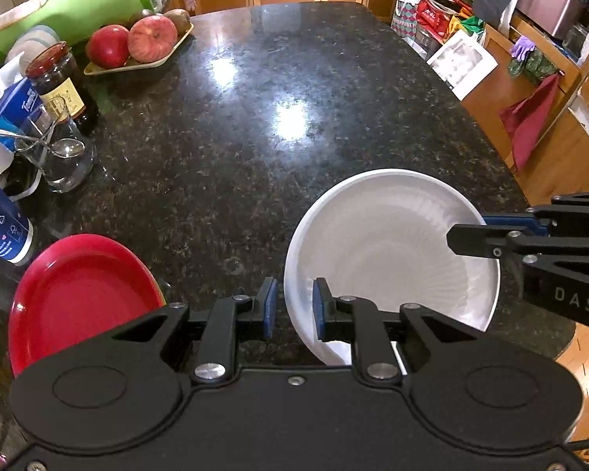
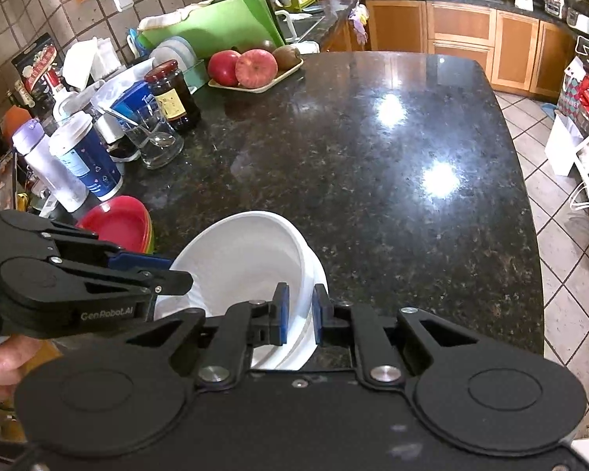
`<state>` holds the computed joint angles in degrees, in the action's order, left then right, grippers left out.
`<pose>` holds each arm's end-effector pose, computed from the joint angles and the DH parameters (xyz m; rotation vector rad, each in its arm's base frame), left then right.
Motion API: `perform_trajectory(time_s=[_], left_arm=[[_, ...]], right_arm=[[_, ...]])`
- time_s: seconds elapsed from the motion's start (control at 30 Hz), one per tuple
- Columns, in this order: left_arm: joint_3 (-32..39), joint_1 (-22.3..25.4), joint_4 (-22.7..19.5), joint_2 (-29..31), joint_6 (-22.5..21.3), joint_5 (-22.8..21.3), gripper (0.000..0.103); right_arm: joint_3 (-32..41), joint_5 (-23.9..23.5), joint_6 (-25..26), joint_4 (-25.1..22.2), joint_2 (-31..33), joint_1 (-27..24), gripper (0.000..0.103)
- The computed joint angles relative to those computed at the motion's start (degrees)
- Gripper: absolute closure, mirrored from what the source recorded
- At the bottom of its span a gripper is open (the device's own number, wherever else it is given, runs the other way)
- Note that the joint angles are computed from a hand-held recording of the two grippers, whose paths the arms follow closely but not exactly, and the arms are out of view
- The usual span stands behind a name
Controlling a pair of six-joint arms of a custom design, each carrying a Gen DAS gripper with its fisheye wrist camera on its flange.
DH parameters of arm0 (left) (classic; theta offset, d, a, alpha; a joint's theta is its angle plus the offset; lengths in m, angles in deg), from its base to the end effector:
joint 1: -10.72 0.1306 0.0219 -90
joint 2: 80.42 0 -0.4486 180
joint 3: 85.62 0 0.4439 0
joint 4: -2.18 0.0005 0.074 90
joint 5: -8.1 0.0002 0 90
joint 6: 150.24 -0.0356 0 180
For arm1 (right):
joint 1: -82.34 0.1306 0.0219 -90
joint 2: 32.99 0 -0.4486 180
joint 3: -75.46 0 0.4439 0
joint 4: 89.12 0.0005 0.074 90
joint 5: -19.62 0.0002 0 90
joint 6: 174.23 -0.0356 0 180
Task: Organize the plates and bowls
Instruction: 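Lift the white bowl with both grippers and carry it toward the red plates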
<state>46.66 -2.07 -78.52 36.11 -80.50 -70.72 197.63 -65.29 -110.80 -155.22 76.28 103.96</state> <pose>0.6766 -0.1612 0.5537 0.8196 2.5573 -0.2234 0.6224 0.2427 0.5654 0.1455 2.5060 0.2390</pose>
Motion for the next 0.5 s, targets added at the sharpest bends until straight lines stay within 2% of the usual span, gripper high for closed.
perform_trajectory(time_s=[0.17, 0.37, 0.5], left_arm=[[0.07, 0.23, 0.04, 0.06, 1.04, 0.52, 0.077], [-1.88, 0.17, 2.66, -1.26, 1.92, -0.06, 0.077], [-1.71, 0.28, 2.49, -1.23, 2.54, 0.45, 0.077]], right_arm=[[-1.23, 1.8, 0.41, 2.03, -0.38, -0.18, 0.087], [-1.86, 0.85, 0.34, 2.57, -0.37, -0.72, 0.086], [-1.96, -0.85, -0.56, 2.03, 0.09, -1.19, 0.086]])
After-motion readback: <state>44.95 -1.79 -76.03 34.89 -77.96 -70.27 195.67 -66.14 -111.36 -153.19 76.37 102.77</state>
